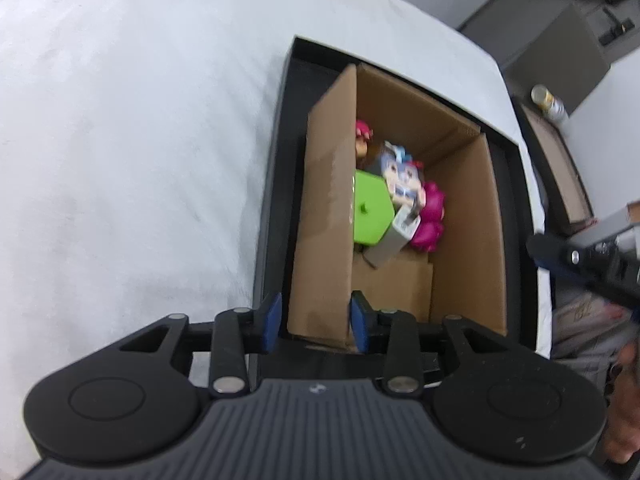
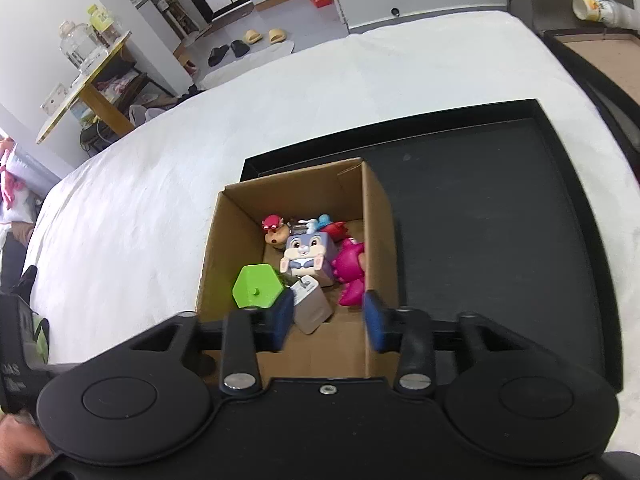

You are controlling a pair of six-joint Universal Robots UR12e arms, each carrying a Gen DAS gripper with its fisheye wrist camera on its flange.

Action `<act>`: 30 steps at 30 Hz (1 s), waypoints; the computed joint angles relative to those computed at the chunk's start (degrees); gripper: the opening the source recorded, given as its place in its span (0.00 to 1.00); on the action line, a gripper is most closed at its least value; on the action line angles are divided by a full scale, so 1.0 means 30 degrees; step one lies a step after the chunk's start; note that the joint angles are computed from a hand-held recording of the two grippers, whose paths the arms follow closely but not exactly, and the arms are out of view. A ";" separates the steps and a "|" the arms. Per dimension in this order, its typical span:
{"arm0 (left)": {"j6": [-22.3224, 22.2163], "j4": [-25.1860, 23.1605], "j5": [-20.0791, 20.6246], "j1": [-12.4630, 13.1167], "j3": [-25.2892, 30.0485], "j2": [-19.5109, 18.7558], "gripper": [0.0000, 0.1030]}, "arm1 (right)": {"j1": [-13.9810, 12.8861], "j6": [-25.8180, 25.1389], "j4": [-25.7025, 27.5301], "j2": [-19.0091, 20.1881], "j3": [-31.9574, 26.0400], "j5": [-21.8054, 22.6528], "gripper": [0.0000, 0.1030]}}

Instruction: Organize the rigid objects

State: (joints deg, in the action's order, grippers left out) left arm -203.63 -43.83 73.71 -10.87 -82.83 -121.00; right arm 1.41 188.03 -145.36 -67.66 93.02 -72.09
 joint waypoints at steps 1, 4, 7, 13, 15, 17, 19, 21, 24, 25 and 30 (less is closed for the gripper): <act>-0.0069 0.0051 0.0098 0.0020 0.0000 0.0068 0.36 | -0.0047 0.0070 -0.0228 -0.0079 0.0125 -0.0015 0.54; 0.0247 0.0245 0.0768 -0.0038 -0.0033 0.0371 0.41 | -0.0118 0.0177 -0.0746 -0.0269 0.0400 -0.0167 0.62; 0.0260 0.0501 0.1041 -0.0061 -0.0179 0.0715 0.48 | -0.0217 0.0320 -0.1278 -0.0502 0.0699 -0.0389 0.79; 0.0304 0.1462 0.1278 -0.0254 -0.0659 0.1468 0.61 | -0.0386 0.0811 -0.2398 -0.0952 0.1291 -0.0463 0.91; 0.0337 0.1902 0.1113 -0.0289 -0.0850 0.1740 0.65 | -0.0442 0.0877 -0.2815 -0.1179 0.1577 -0.0509 0.94; 0.0228 0.2276 0.1028 -0.0329 -0.1023 0.1994 0.70 | -0.0482 0.0804 -0.3008 -0.1376 0.1734 -0.0452 0.98; 0.0021 0.2808 0.0806 -0.0331 -0.1352 0.2314 0.73 | -0.0507 0.0660 -0.2901 -0.1592 0.1824 -0.0493 0.99; -0.0042 0.3264 0.0927 -0.0388 -0.1650 0.2631 0.77 | -0.0510 0.0524 -0.3154 -0.1848 0.2049 -0.0635 1.00; 0.0408 0.3424 0.1440 -0.0572 -0.1877 0.3028 0.82 | -0.0592 0.0426 -0.3470 -0.2219 0.2419 -0.0599 1.00; 0.0529 0.3401 0.1620 -0.0630 -0.1935 0.3153 0.82 | -0.0592 0.0403 -0.3474 -0.2334 0.2517 -0.0707 1.00; 0.1150 0.3764 0.2261 -0.0853 -0.2371 0.3781 0.85 | -0.0570 0.0222 -0.3464 -0.2932 0.3000 -0.1491 1.00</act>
State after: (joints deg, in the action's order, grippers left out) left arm -200.18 -32.54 80.49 -13.43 -89.95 -109.66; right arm -0.30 188.69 -155.75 -76.46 102.02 -76.56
